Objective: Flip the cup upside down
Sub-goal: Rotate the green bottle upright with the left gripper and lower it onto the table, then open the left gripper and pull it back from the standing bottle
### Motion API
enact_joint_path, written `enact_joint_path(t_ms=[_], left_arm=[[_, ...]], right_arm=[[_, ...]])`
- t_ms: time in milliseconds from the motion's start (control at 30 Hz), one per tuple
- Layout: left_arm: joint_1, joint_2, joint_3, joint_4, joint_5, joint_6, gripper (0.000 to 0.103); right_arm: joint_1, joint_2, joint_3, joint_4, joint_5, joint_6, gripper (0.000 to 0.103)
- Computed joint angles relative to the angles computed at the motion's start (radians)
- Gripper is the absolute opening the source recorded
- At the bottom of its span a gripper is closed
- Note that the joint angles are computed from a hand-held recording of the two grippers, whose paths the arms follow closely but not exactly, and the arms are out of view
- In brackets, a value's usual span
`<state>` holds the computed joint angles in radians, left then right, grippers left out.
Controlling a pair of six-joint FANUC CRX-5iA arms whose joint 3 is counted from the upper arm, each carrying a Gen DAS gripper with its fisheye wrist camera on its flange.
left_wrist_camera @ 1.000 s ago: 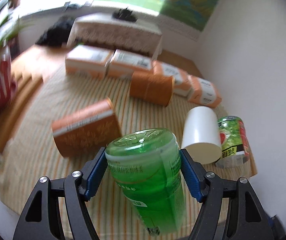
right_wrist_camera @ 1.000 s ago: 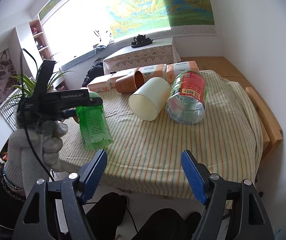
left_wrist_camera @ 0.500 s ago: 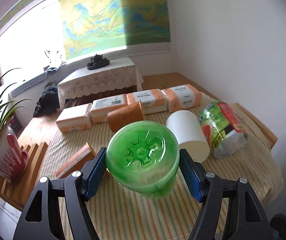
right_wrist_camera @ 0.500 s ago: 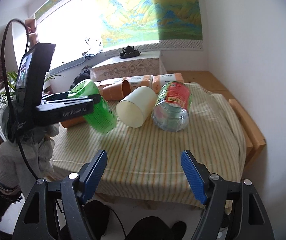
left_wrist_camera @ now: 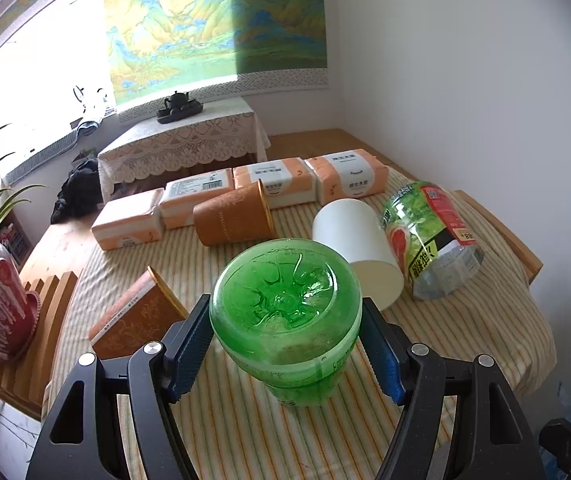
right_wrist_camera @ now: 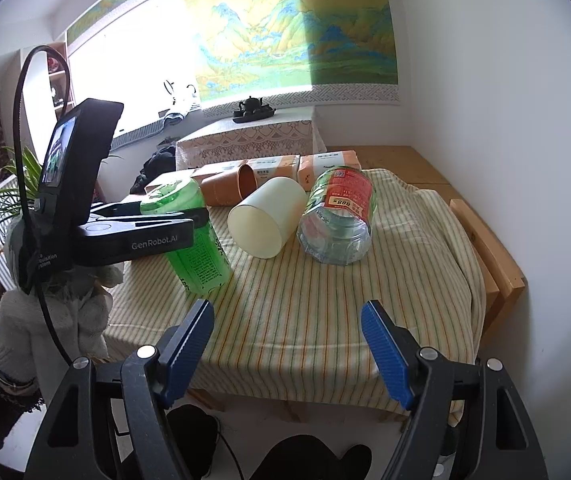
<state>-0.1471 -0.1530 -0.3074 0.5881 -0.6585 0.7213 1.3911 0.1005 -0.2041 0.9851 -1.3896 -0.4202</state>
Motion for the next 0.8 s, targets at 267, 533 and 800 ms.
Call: enact_joint_path(t_ms=[267, 533, 800], left_arm=[[0.006, -0.004, -0.009, 0.036, -0.016, -0.012, 0.074], [0.007, -0.001, -0.005, 0.052, -0.040, -0.032, 0.081], [0.012, -0.015, -0.027, 0.081, -0.051, -0.074, 0.094]], right_arm=[[0.004, -0.001, 0.001, -0.001, -0.014, -0.013, 0.073], [0.008, -0.001, 0.002, 0.001, -0.023, -0.018, 0.073], [0.006, 0.002, 0.007, -0.001, -0.020, -0.013, 0.073]])
